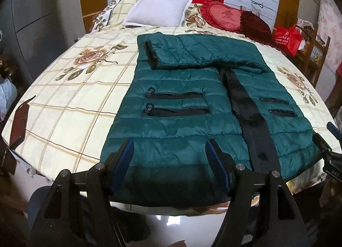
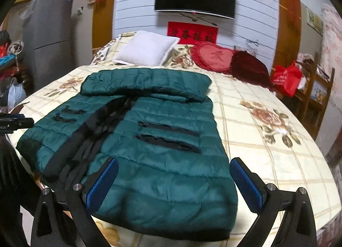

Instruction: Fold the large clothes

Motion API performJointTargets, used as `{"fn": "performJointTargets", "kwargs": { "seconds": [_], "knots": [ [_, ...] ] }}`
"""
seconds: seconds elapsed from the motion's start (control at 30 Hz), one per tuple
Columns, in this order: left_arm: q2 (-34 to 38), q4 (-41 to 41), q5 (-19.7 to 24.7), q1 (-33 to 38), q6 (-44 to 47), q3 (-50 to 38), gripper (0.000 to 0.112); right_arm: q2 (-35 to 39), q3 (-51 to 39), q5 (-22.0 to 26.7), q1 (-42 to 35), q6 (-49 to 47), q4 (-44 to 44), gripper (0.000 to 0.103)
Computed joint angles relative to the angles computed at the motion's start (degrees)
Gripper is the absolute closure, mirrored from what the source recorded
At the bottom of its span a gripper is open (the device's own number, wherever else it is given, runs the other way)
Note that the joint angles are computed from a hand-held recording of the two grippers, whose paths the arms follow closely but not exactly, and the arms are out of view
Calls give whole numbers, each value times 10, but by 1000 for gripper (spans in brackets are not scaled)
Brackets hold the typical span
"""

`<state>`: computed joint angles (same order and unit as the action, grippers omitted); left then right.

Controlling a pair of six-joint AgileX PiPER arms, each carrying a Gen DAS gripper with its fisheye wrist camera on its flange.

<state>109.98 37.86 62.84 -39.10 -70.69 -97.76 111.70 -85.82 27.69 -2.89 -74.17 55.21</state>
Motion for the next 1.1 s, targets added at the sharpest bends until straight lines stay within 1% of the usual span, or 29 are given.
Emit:
{"fn": "performJointTargets", "kwargs": {
  "seconds": [0.13, 0.2, 0.23, 0.3, 0.37, 0.43, 0.53, 0.6, 0.7, 0.77, 0.8, 0.83, 0.9, 0.93, 1.0, 1.03, 1.07, 1.1],
  "knots": [
    [-2, -3, -2, 4, -7, 6, 43, 21, -29, 8, -15, 58, -28, 0],
    [-3, -9, -7, 8, -4, 10, 43, 31, -41, 3, -19, 109, -65, 0],
    [-4, -11, -11, 12, -4, 16, 43, 38, -53, 10, -24, 140, -84, 0],
    [-6, -12, -12, 14, -4, 25, 43, 43, -60, 16, -30, 160, -92, 0],
    [-15, -20, -27, 25, 6, 47, 43, 46, -61, 12, -34, 177, -108, 0],
    [-33, -21, -44, 40, 3, 81, 43, 51, -66, 9, -35, 208, -145, 0],
    [-62, -12, -69, 64, -14, 135, 43, 60, -75, 19, -41, 242, -187, 0],
    [-74, -14, -89, 85, -15, 162, 43, 66, -84, 45, -50, 247, -186, 0],
    [-87, -17, -139, 116, -22, 208, 43, 81, -102, 87, -60, 233, -164, 0],
    [-94, -28, -178, 134, -30, 237, 43, 86, -104, 84, -56, 241, -172, 0],
    [-98, -32, -191, 138, -34, 247, 43, 93, -114, 92, -57, 247, -174, 0],
    [-104, -30, -220, 144, -46, 269, 43, 102, -124, 105, -59, 254, -174, 0],
    [-115, -23, -267, 149, -60, 301, 43, 132, -166, 164, -71, 274, -166, 0],
    [-119, -25, -289, 152, -63, 314, 42, 133, -164, 169, -79, 258, -136, 0],
    [-122, 3, -302, 144, -87, 327, 38, 142, -177, 203, -90, 242, -103, 0],
    [-122, 11, -305, 140, -92, 328, 34, 151, -188, 231, -99, 230, -78, 0],
    [-124, 12, -314, 138, -88, 331, 34, 158, -196, 253, -105, 220, -55, 0],
    [-125, 9, -320, 137, -83, 332, 34, 171, -211, 293, -114, 210, -24, 0]
  ]
}}
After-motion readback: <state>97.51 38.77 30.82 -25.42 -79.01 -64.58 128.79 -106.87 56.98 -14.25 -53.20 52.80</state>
